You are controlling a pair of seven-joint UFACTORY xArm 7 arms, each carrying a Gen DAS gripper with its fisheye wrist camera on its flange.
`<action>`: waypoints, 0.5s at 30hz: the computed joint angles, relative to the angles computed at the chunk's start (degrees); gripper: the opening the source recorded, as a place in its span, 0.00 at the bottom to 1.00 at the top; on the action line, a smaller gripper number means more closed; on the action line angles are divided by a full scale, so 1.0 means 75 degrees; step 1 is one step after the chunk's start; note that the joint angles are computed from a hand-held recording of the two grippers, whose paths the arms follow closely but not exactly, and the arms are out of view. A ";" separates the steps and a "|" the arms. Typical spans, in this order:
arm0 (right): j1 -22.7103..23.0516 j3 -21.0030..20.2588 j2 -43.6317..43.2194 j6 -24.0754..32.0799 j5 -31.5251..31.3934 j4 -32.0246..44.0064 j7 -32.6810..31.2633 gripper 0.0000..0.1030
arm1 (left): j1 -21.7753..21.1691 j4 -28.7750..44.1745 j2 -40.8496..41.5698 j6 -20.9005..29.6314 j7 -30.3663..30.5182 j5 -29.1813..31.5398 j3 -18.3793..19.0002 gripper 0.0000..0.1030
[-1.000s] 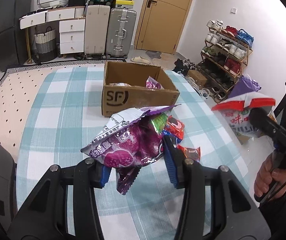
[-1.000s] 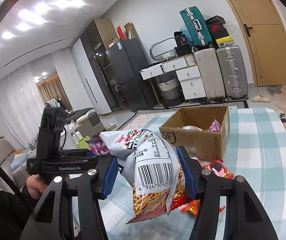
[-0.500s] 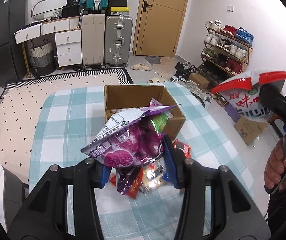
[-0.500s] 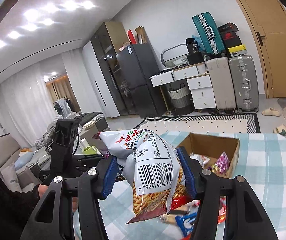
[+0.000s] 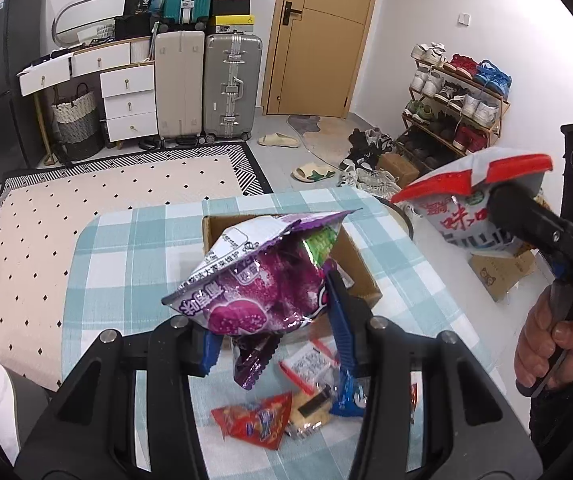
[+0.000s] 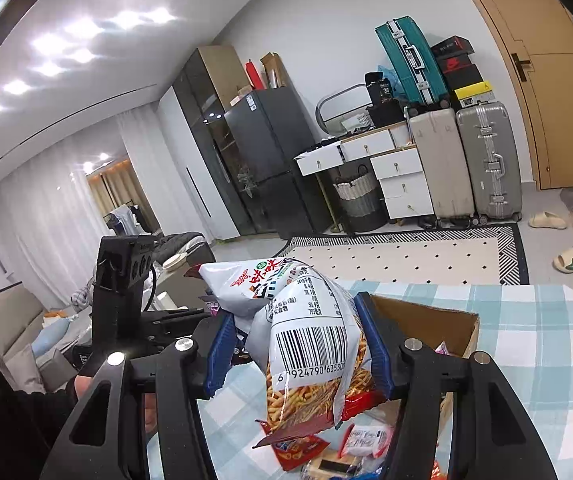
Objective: Organize snacks
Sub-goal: 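Open both grippers over the box to drop the purple and barcode bags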
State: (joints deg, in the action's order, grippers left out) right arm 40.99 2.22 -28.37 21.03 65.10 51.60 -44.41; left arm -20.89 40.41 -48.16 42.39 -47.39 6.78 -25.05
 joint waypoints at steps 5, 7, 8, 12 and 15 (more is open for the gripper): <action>-0.0299 -0.0121 0.0974 0.0250 0.0080 0.0691 -0.0139 0.56 | 0.0504 0.0417 0.1083 -0.0825 0.0252 0.0308 0.0244 0.41; -0.0524 -0.0061 0.1401 0.0373 0.0117 0.0977 -0.0176 0.56 | 0.0637 0.0598 0.1583 -0.1094 0.0351 0.0415 0.0335 0.41; -0.0640 -0.0011 0.1597 0.0413 0.0116 0.1100 -0.0193 0.56 | 0.0673 0.0666 0.1808 -0.1202 0.0383 0.0462 0.0364 0.41; -0.1068 0.0238 0.2367 0.0602 0.0095 0.1515 -0.0210 0.56 | 0.0661 0.0821 0.2735 -0.1757 0.0522 0.0473 0.0648 0.41; -0.1361 0.0447 0.2883 0.0721 0.0159 0.1754 -0.0317 0.56 | 0.0504 0.0895 0.3346 -0.1991 0.0684 0.0348 0.0886 0.41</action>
State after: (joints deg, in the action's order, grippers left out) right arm 30.78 5.57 -6.75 26.44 66.29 64.75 -46.78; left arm -17.11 47.12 -23.07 27.46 -42.25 9.38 -18.41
